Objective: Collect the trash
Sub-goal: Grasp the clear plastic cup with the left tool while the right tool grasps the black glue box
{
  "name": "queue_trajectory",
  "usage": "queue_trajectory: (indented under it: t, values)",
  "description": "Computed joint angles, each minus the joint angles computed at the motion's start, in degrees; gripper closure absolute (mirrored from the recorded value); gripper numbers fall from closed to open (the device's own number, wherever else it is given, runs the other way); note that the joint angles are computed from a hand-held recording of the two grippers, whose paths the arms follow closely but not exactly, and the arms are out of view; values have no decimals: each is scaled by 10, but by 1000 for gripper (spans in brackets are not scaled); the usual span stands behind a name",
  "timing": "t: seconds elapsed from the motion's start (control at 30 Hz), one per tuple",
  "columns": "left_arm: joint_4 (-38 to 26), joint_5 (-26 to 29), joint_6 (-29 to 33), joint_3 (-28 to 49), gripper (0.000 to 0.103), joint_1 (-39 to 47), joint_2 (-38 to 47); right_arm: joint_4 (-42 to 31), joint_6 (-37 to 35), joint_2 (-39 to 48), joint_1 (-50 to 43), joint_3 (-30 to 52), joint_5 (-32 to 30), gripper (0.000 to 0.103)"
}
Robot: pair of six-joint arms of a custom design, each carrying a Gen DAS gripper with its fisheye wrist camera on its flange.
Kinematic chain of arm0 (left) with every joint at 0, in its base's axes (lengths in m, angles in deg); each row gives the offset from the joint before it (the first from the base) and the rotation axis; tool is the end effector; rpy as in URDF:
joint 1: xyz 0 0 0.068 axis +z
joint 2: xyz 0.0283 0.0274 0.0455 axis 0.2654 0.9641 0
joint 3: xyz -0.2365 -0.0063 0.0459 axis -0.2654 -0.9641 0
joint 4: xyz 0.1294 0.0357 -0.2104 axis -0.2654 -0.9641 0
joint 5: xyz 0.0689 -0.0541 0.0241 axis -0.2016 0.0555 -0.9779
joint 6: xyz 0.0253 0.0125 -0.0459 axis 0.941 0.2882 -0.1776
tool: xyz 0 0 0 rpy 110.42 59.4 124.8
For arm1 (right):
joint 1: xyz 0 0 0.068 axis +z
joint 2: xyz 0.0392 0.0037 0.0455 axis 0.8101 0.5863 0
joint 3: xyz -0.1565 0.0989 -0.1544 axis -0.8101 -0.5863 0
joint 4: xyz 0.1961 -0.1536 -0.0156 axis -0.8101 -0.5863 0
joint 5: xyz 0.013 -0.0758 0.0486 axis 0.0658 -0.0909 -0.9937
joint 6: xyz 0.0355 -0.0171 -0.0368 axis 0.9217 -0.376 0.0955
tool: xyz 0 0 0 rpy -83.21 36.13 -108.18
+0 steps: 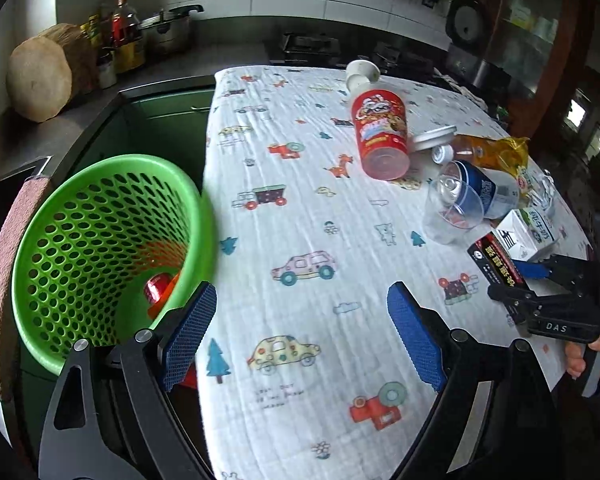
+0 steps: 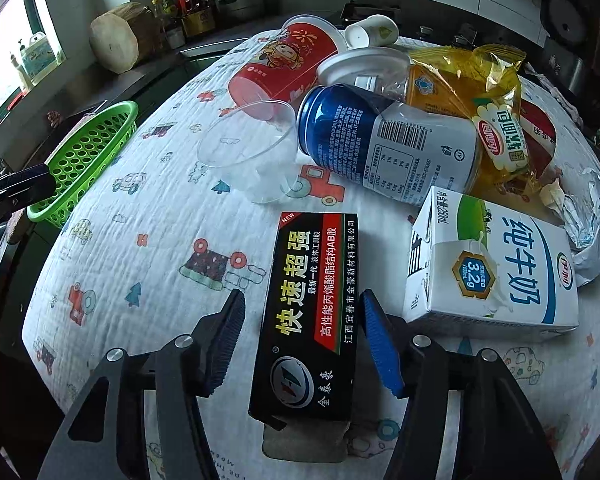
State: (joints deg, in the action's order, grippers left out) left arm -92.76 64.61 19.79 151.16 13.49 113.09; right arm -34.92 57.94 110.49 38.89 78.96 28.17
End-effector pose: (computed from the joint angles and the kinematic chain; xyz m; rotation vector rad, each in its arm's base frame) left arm 0.4116 -0.0329 0.1137 1.0918 2.2804 -0.5167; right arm 0.1803 -0.0467 0.0952 0.4972 2.5675 0.0354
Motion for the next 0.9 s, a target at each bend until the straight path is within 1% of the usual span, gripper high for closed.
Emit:
queue_trajectory:
  t: [0.03, 0.1, 0.23, 0.37, 0.43, 0.6, 0.7, 0.8, 0.87, 0.9]
  values:
    - [1, -1, 1, -6, 13, -9, -2, -1, -2, -4, 1, -3, 4, 53]
    - [2, -4, 4, -16, 11, -29, -5, -2, -8, -16, -5, -10, 0, 55]
    - [14, -9, 7, -41, 8, -75, -17, -16, -20, -45, -21, -24, -20, 56]
    - [20, -12, 14, -47, 7, -125, -20, -39, -38, -83, -41, -39, -44, 56]
    - [31, -24, 11, -48, 7, -150, -18, -51, -45, -101, -50, -45, -56, 56]
    - [34, -49, 17, -23, 7, -201, 6, -93, -64, -160, -71, -62, -80, 56]
    - [33, -68, 9, 1, 7, -222, 28, -116, -72, -192, -80, -68, -90, 56]
    - [19, -67, 0, 34, 9, -230, 53, -145, -80, -229, -91, -76, -101, 56]
    - [0, -56, -4, 61, 9, -231, 71, -154, -84, -241, -96, -79, -105, 56]
    - [-4, -53, -8, 69, 10, -231, 77, -161, -86, -248, -99, -80, -108, 56]
